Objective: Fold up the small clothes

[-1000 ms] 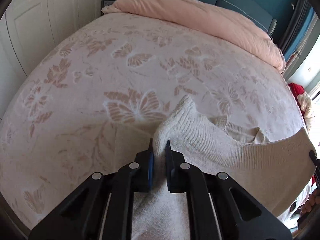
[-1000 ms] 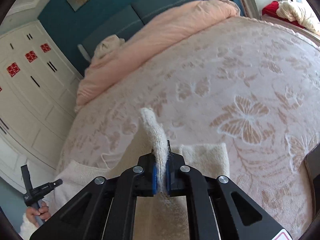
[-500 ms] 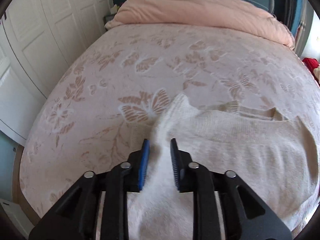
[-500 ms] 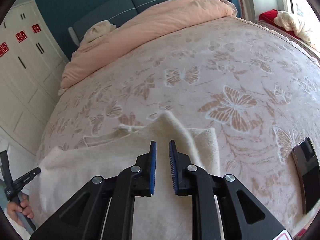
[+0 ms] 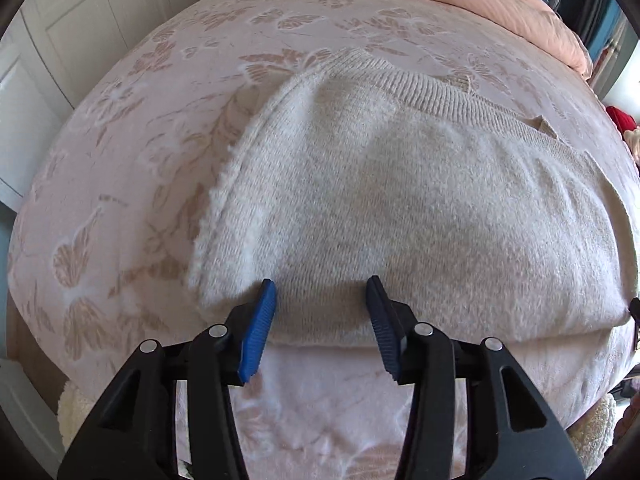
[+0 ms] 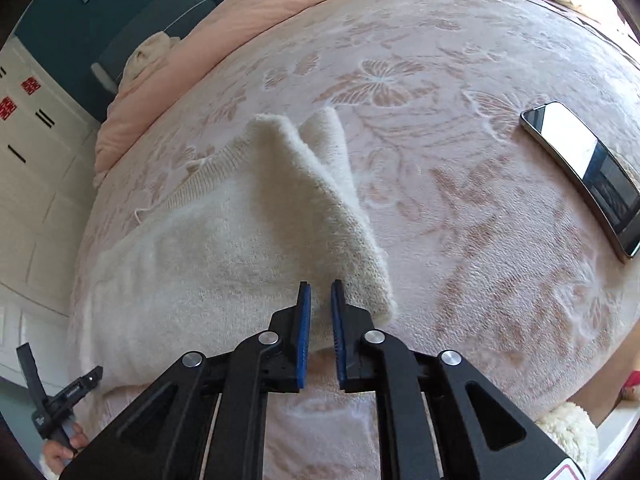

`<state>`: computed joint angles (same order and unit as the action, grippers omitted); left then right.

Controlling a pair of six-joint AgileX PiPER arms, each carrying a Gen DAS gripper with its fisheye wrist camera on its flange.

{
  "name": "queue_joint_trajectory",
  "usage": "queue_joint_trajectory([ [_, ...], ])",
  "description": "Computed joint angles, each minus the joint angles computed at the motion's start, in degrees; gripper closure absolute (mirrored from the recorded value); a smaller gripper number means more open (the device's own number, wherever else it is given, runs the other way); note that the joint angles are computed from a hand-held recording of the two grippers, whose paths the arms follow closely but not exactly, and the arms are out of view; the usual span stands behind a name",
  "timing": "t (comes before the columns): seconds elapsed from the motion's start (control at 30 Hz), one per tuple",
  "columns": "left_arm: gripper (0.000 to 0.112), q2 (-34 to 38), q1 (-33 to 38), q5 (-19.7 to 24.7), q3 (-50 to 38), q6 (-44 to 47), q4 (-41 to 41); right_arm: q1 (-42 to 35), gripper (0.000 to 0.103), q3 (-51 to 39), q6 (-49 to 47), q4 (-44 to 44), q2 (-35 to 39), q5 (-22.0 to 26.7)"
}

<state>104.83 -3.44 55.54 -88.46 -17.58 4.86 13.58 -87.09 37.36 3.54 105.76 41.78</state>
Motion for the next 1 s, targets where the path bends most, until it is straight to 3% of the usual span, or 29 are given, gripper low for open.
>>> queue_joint_trajectory([
  [0.07,0.062,-3.4,1.3,-2.8,3.8,-1.2,-2.7,0.3,0.088,1.1,1.0,0.4,-0.3,-0.2],
  [0.1,0.046,-5.1,3.1,-4.2,5.7,-1.8,-5.8,0.4,0.079,2.1,1.3,1.1,-0.7,-1.0],
  [0.13,0.038,-6.5,5.1,-5.2,7.5,-3.1,-8.2,0.3,0.069,3.5,1.2,2.2,-1.3,-2.3],
  [0.17,0.027,-7.6,7.4,-6.6,9.4,-4.3,-10.9,0.4,0.039,4.6,2.7,2.1,-1.8,-3.2],
  [0.2,0.024,-7.6,9.4,-7.0,10.3,-5.4,-13.0,0.9,0.025,5.8,6.1,0.0,-2.3,-3.8],
  [0.3,0.024,-3.9,15.0,-6.0,9.8,-5.1,-21.4,0.0,0.024,9.4,5.8,5.6,-1.7,-9.0],
  [0.37,0.018,-1.8,14.9,-7.2,8.4,-7.9,-21.4,-0.1,0.020,7.8,6.7,6.1,0.5,-9.7],
  [0.47,0.021,1.3,12.4,-7.6,3.2,-8.8,-19.6,-0.2,0.020,-0.1,4.9,8.3,5.2,-8.6],
  [0.5,0.041,3.1,12.3,-6.0,0.5,-7.4,-21.1,-0.5,0.028,-3.1,5.1,9.1,7.0,-7.2],
  [0.53,0.052,5.1,12.1,-3.3,-2.9,-7.7,-21.1,-0.8,0.040,-5.6,4.8,10.2,8.3,-6.4],
  [0.57,0.076,6.3,12.4,-0.6,-5.3,-8.1,-21.5,-1.2,0.080,-8.1,3.9,11.7,9.3,-4.8],
  [0.6,0.088,6.2,14.1,0.7,-6.0,-6.6,-24.2,-1.7,0.082,-9.8,2.3,13.8,9.5,-3.4],
  [0.7,0.094,1.2,17.7,3.7,-5.2,-1.0,-29.9,-1.9,0.087,-9.2,-2.5,16.7,4.1,-2.6],
  [0.87,0.096,-10.2,22.2,12.9,2.2,5.6,-30.0,-0.3,0.087,0.5,-6.0,14.3,-8.5,3.4],
  [0.93,0.095,-13.4,24.0,13.7,8.8,8.4,-28.7,0.8,0.086,7.8,-5.2,11.8,-12.5,4.8],
  [1.0,0.093,-14.4,24.9,11.4,16.5,10.2,-27.7,0.8,0.080,15.7,-6.3,12.3,-13.1,4.8],
])
